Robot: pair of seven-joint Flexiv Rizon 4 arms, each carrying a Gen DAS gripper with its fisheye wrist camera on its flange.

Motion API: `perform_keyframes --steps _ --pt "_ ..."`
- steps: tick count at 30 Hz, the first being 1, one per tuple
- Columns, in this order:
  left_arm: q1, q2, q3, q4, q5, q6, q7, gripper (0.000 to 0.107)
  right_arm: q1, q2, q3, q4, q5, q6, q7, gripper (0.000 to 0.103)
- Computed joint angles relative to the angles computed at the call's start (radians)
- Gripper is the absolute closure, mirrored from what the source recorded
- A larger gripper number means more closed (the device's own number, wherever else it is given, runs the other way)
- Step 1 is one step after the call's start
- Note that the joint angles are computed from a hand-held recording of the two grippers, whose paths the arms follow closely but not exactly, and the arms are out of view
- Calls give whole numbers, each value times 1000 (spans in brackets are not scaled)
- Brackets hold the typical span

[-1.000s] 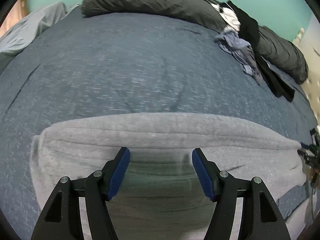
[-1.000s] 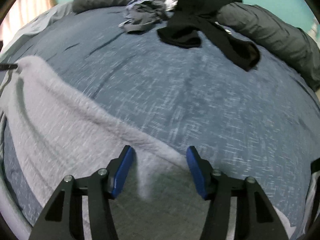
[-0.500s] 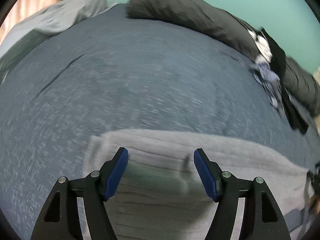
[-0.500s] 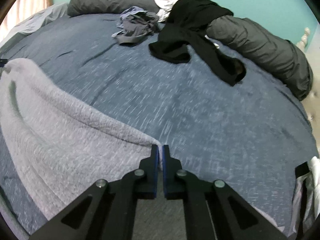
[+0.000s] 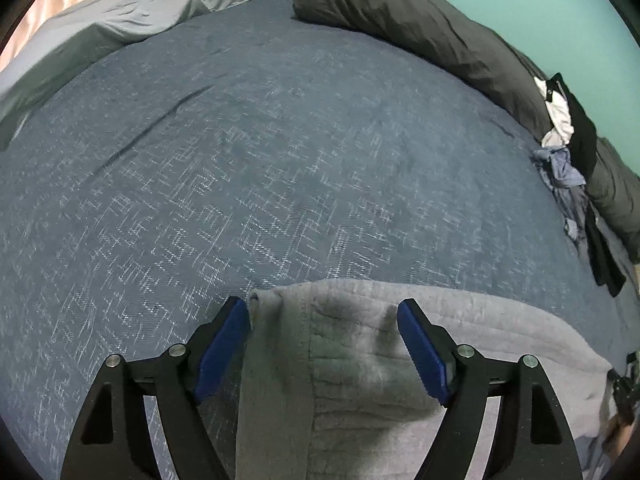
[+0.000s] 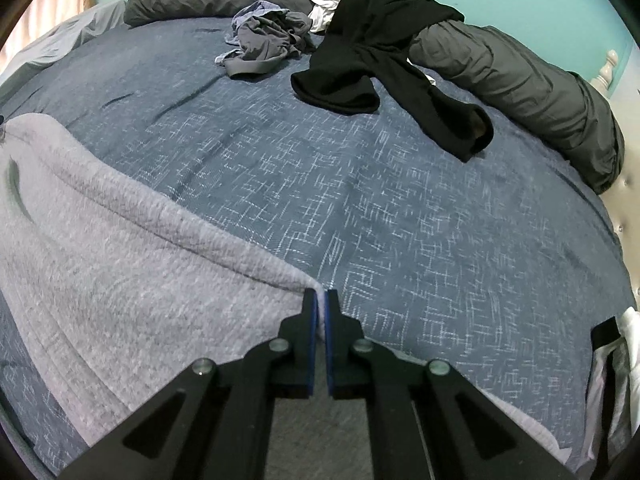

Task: Fold clothes
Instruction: 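Grasp the sweater hem with the left gripper while the right gripper grasps the sweater edge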

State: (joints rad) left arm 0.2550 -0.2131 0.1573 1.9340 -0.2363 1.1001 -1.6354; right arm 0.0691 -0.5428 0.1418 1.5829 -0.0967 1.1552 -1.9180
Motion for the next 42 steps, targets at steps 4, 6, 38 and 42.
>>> perform_keyframes --steps 4,6,38,42 --pt "5 -33 -4 -24 -5 -23 0 26 1 1 -1 2 -5 -6 -11 100" --pt "7 -46 -8 -30 -6 -27 13 29 3 1 -4 4 -6 -5 -9 100" --pt "-8 -45 19 -131 165 -63 -83 71 87 -99 -128 -112 -147 25 297 92" --pt "-15 19 24 -77 152 -46 -80 64 58 -70 -129 -105 -142 50 370 90"
